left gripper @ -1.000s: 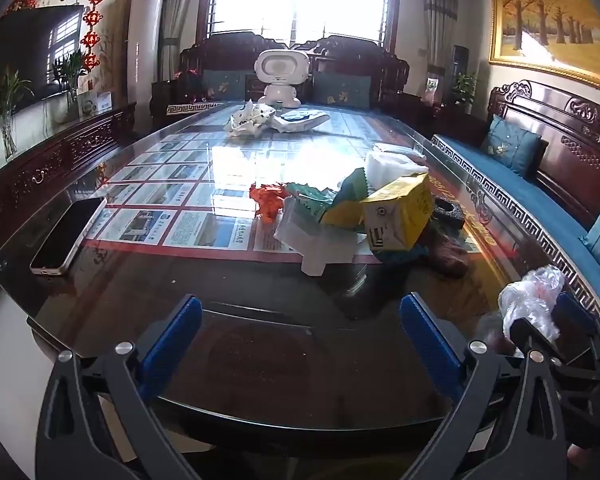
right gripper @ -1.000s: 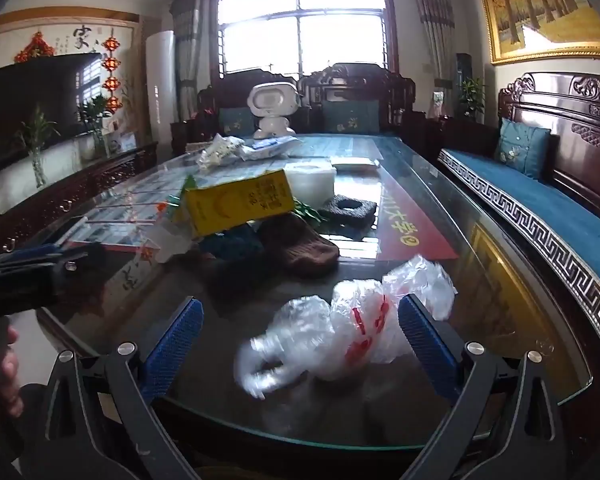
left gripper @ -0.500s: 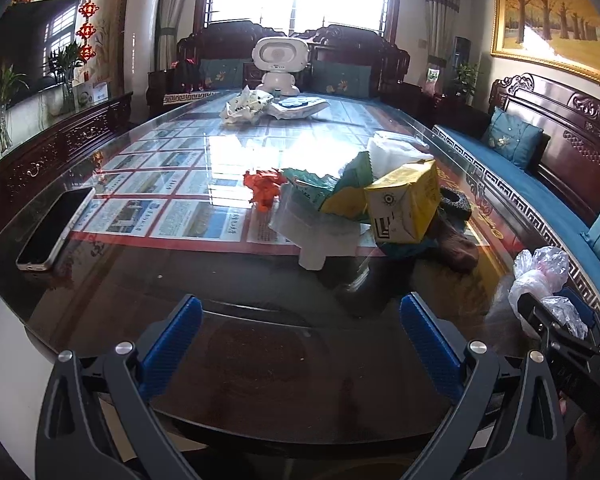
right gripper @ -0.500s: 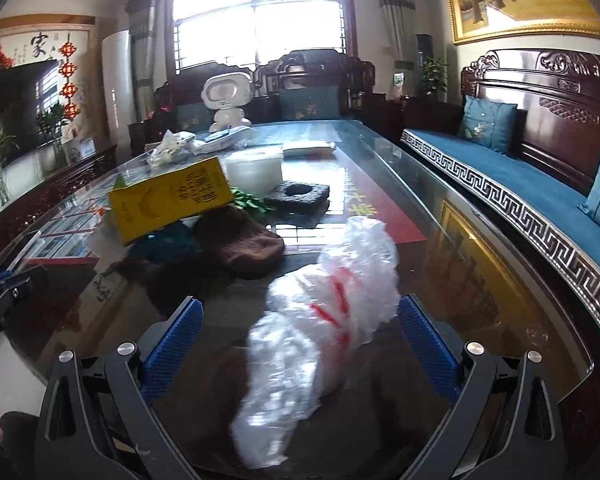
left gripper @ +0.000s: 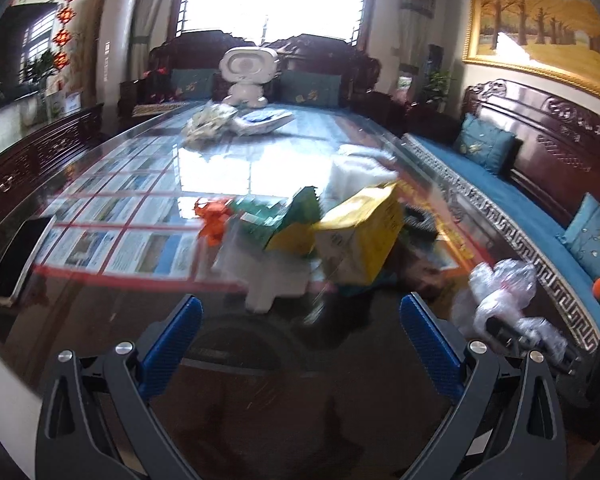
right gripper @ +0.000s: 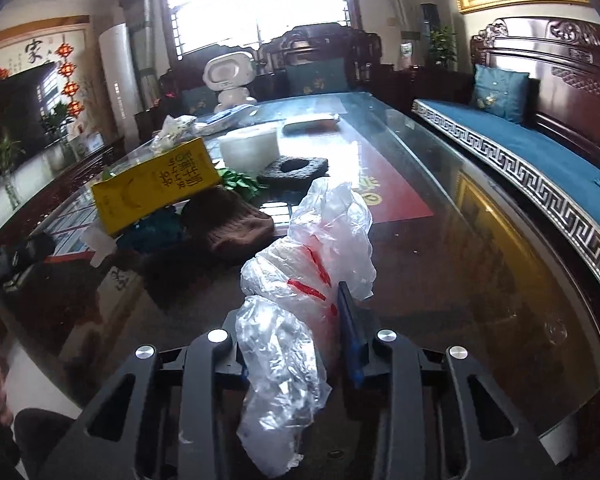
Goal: Collect trash
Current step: 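Reach the left gripper to the yellow carton and grasp it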
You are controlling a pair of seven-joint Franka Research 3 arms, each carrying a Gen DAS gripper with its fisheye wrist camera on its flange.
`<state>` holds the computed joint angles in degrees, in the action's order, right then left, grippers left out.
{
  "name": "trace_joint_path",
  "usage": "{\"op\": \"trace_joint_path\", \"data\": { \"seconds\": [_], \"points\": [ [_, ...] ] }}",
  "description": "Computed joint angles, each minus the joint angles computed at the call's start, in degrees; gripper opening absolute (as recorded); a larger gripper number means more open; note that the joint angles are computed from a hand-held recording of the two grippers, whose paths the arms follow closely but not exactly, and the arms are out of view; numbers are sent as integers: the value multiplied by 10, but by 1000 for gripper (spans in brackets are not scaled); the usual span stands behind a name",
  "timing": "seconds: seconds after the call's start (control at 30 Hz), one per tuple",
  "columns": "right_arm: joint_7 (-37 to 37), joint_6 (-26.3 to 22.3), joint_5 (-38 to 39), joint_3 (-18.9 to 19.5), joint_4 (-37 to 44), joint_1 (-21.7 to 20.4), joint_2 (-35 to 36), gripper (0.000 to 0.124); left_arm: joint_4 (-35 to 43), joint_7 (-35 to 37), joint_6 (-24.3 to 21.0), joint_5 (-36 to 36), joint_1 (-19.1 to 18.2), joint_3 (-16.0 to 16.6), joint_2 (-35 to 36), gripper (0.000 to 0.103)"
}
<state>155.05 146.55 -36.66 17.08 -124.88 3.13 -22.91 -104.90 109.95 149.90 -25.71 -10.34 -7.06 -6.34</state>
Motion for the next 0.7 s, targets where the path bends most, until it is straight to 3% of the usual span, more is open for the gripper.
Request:
{"op": "trace_joint_path", "data": {
  "seconds": [0.1, 0.23, 0.4, 0.47, 0.57, 0.7],
  "points": [
    [-4, 17, 1, -3, -4, 1, -4, 33, 33, 40, -12, -21, -4, 0, 24, 99],
    [-1, 36, -8, 2, -7, -10, -12, 33, 77, 111, -40, -120, 1, -10, 53, 99],
    [-10, 47, -2, 4, -6, -18, -12, 33, 113, 135, -91, -174, 18, -28, 85, 99],
    [-12, 49, -2, 6, -6, -22, -13, 33, 125, 140, -118, -194, 28, -32, 97, 94],
    [-17, 58, 2, 6, -6, -25, -12, 33, 142, 140, -158, -217, 44, -37, 112, 79],
    [-26, 72, 12, 4, -10, -26, -10, 33, 156, 128, -159, -202, 50, -46, 125, 78]
  ]
}}
